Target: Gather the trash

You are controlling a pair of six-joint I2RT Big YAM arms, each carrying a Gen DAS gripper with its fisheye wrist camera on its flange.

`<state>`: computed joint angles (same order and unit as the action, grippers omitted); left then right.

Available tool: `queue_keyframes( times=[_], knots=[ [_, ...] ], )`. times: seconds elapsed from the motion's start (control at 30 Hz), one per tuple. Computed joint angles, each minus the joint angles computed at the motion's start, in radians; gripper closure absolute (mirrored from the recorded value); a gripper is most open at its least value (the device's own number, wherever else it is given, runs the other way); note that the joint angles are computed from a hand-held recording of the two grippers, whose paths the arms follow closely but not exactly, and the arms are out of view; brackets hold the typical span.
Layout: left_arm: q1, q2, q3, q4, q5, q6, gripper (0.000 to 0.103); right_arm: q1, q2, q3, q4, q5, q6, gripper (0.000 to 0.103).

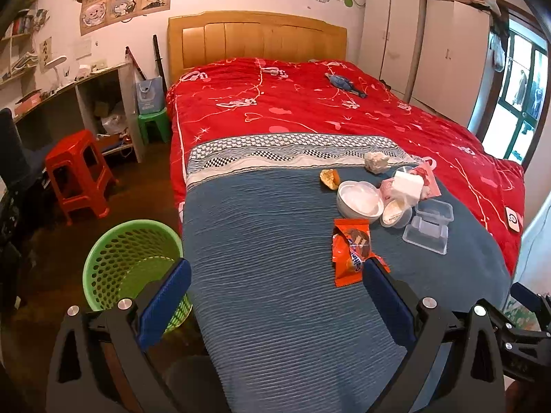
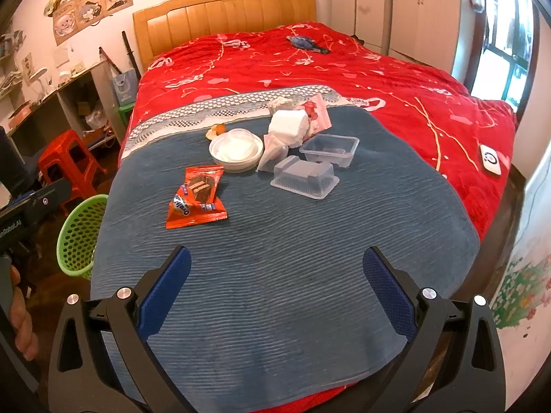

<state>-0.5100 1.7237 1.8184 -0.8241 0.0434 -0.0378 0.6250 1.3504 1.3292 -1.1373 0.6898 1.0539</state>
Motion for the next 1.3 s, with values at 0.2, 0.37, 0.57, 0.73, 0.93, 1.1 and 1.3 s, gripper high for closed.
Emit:
queue_keyframes(
  times=[0.2, 0.37, 0.57, 0.73, 0.93, 1.1, 1.3],
  knots=[
    [-0.002, 0.0, 0.005, 0.0, -0.002, -0.005, 0.007, 0.001, 0.0, 0.001, 0.003, -0.002, -0.003, 0.005],
    [-0.002, 0.001, 0.008, -0.001, -0.002, -0.005, 0.007, 0.0, 0.001, 0.0, 0.01, -0.003, -0.008, 0.005],
    [-0.003, 0.003, 0.014, -0.006, -0.003, -0.006, 0.007, 0.0, 0.0, -0.001, 0.011, -0.003, -0.008, 0.005],
    [-0.003, 0.004, 0.019, -0.007, -0.004, -0.009, 0.007, 0.0, -0.001, -0.002, 0.012, -0.002, -0.009, 0.005],
    [-0.004, 0.007, 0.027, -0.012, -0.005, -0.01, 0.007, -0.002, -0.003, -0.003, 0.014, -0.003, -0.012, 0.005],
    [-0.004, 0.012, 0.037, -0.02, -0.005, -0.014, 0.007, -0.002, -0.003, -0.003, 0.015, -0.003, -0.013, 0.005],
    [0.0, 0.016, 0.041, -0.014, -0.005, -0.015, 0.007, -0.007, -0.002, 0.003, 0.016, 0.001, -0.023, 0.005]
  ],
)
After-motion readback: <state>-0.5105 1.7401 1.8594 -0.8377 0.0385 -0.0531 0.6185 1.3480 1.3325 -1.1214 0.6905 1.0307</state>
